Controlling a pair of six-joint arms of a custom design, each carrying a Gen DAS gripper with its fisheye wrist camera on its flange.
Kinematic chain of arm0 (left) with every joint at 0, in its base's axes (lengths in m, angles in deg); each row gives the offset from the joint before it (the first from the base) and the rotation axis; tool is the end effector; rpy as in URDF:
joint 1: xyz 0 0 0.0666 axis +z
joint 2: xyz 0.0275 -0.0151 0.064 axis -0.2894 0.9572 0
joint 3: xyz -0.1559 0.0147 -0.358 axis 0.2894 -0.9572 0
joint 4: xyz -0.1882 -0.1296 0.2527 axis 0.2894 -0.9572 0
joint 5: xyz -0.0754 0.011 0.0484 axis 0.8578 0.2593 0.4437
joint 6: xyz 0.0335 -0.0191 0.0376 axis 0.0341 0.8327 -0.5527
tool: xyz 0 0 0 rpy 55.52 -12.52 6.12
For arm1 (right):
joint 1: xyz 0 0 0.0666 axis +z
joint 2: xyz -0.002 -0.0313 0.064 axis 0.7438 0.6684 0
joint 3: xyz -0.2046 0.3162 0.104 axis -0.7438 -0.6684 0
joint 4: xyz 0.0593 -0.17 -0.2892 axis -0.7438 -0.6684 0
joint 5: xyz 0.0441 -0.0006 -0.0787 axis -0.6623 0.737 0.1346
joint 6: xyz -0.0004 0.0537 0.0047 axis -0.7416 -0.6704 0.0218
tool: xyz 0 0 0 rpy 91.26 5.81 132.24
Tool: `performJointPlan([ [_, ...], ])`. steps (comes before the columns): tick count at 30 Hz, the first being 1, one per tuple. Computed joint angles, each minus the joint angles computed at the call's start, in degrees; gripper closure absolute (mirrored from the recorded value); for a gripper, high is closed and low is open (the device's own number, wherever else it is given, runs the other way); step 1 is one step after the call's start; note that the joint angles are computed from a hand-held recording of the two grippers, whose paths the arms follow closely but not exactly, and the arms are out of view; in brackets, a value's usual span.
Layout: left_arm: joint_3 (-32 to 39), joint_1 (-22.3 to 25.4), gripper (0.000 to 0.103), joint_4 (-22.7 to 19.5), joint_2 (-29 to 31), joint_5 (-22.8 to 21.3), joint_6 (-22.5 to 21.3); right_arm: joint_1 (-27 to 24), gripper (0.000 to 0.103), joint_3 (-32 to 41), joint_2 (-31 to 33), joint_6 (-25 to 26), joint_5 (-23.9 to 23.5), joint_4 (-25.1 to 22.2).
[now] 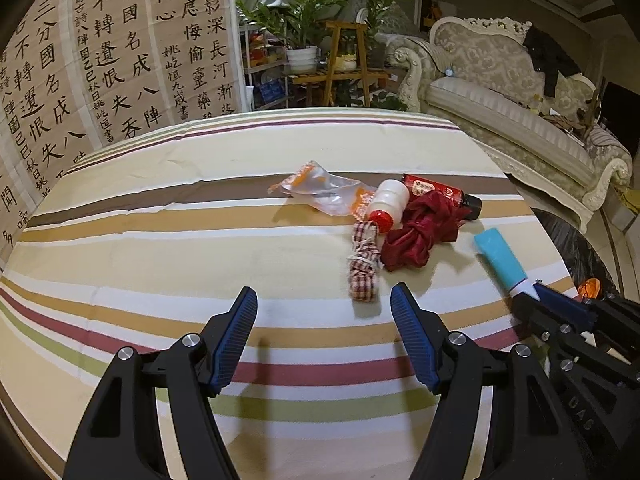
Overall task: Collect trash
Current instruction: 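Grasp the blue-capped white tube with the right gripper, then grasp the checkered cloth strip with the left gripper while the right holds the tube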
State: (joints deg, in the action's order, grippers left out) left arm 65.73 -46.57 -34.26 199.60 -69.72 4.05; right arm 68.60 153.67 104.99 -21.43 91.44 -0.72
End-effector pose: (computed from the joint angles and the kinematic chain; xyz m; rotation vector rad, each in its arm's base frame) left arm 0.5940 -0.3275 0.3162 0.0505 2.4156 -0.0180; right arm 0.5775 0.2143 0.3130 -0.2486 2.4324 0.1639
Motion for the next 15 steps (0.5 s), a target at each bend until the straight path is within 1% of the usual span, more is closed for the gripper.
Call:
performJointPlan([
  [3,3.5,0.2,0.038,-2.5,2.0,1.0,-0.4,-0.7,0.088,0.0,-0.1,-0.4,-0.7,0.5],
  [5,5.7,0.5,0.045,-4.2,3.3,1.8,-0.3,-1.1,0.088,0.3,0.1,-0.4,-1.2,0.5],
  [6,6.2,0.6,0.046,-4.7,3.5,2.1,-0.3,-1.3,0.088,0.3,0.1,-0.5,-1.5,0.6],
  [8,7.7,0.7,0.057,-6.0,4.5,2.7,-0.4,-1.6,0.088,0.5,0.2,-0.6,-1.9,0.7],
  [9,8.1,0.6,0.058,-6.2,4.7,2.6,-0.5,-1.9,0.088,0.4,0.2,-0.6,-2.2,0.9],
  [10,8.1,0.5,0.064,-6.1,4.7,2.3,-0.8,-2.1,0.088,0.2,0.1,-0.7,-2.4,1.1],
  [11,7.8,0.4,0.077,-5.5,4.6,2.3,-1.4,-2.2,0.088,0.1,0.0,-0.7,-2.6,1.3],
  [12,7.5,0.3,0.084,-5.2,4.5,2.1,-1.9,-2.4,0.088,0.0,0.0,-0.7,-2.8,1.4],
  [13,7.3,0.2,0.087,-5.0,4.4,2.1,-2.1,-2.5,0.088,0.0,0.0,-0.8,-3.0,1.4],
  [15,6.3,0.2,0.088,-4.1,3.8,2.6,-2.4,-2.6,0.088,0.0,-0.1,-0.9,-3.1,1.6],
])
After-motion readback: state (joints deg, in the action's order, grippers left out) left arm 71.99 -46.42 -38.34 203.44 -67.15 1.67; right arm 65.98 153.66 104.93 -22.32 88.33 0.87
